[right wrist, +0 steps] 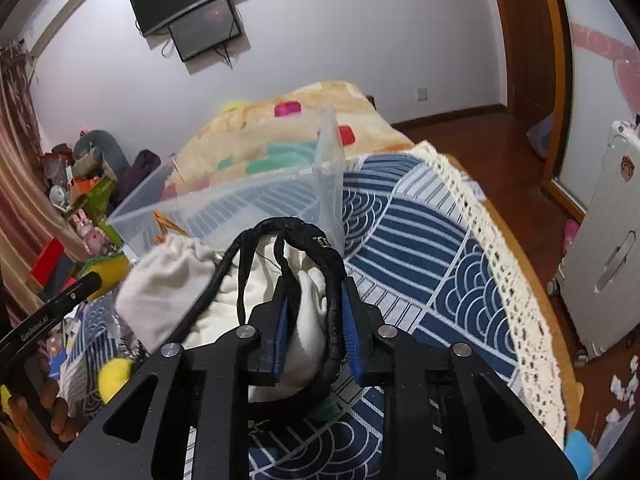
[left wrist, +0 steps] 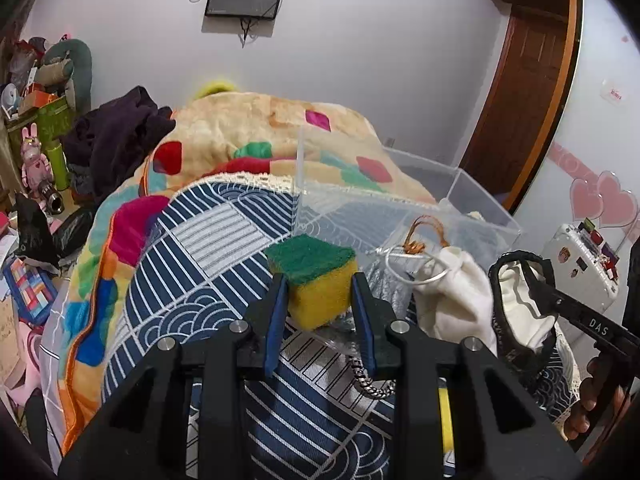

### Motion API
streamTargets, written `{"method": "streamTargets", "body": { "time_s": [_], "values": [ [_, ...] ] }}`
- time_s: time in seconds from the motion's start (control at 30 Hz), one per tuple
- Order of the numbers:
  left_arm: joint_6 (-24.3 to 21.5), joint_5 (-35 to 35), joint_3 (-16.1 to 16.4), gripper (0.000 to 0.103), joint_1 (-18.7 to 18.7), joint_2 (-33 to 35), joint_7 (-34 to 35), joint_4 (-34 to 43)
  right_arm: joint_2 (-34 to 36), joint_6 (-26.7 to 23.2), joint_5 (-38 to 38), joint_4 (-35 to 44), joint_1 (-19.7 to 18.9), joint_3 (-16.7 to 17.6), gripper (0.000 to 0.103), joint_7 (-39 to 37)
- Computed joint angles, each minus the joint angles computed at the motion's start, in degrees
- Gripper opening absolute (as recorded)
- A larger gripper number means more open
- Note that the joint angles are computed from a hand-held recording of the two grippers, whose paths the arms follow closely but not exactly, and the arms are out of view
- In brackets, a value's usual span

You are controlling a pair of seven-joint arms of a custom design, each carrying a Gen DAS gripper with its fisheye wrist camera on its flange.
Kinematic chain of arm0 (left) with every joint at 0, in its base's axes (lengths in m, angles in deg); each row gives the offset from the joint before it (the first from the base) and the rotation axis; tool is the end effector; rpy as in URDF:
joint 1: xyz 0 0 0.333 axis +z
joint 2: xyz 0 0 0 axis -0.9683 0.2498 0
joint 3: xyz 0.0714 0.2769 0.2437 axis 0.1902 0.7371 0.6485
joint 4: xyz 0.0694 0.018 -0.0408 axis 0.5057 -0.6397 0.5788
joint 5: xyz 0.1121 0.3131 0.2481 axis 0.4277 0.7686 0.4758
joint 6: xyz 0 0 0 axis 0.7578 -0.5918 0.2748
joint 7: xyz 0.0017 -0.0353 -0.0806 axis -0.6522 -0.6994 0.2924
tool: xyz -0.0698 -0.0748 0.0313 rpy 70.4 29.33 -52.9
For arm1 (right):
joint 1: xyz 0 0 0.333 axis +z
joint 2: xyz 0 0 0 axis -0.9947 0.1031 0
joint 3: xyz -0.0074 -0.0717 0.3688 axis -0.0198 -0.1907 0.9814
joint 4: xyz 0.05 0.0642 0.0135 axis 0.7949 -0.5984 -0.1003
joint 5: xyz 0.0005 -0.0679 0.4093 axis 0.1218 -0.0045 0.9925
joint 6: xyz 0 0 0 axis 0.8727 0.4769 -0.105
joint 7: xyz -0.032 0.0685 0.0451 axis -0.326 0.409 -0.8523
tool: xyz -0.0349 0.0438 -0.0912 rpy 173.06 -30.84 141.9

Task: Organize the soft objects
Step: 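Carry the black bag into the clear box with the right gripper while the left drops the sponge in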

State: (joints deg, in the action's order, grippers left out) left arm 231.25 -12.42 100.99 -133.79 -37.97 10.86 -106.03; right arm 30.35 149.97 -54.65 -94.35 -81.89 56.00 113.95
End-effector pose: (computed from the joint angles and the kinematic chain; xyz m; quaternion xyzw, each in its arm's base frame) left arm 0.6195 -0.1237 0.4964 -0.7018 0.5495 -0.3644 0.2696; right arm 0.6569 0.2704 0.4957 -0.6887 0.5747 -0.1367 0.4204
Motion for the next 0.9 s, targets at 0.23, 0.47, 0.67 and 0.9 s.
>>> {"method": "streamTargets", "body": {
  "time_s": [0.23,0.47,0.67,0.9],
  "values": [
    [1.4,-1.1,8.8,0.032,-8.9,0.3,1.6,0.2,-0.5,3.3,0.9,0.8,-4.0,4.3,0.021,-2.0],
    [1.5,-5.3,4.1,0.032,-4.6,0.7,7.8,3.6,0.2,6.8,-3.9,3.9,-4.1,4.8,0.019,0.7],
    [1.0,-8.6,-4.1,0.032,3.1,0.7,13.1,6.4,3.0,6.3,-8.1,9.2,-0.4,1.4,0.011,3.6],
    [0.3,-7.6,-10.0,0.032,8.6,0.2,12.8,6.6,2.2,-2.8,-10.9,9.1,3.9,-5.2,0.014,5.1]
  ]
}}
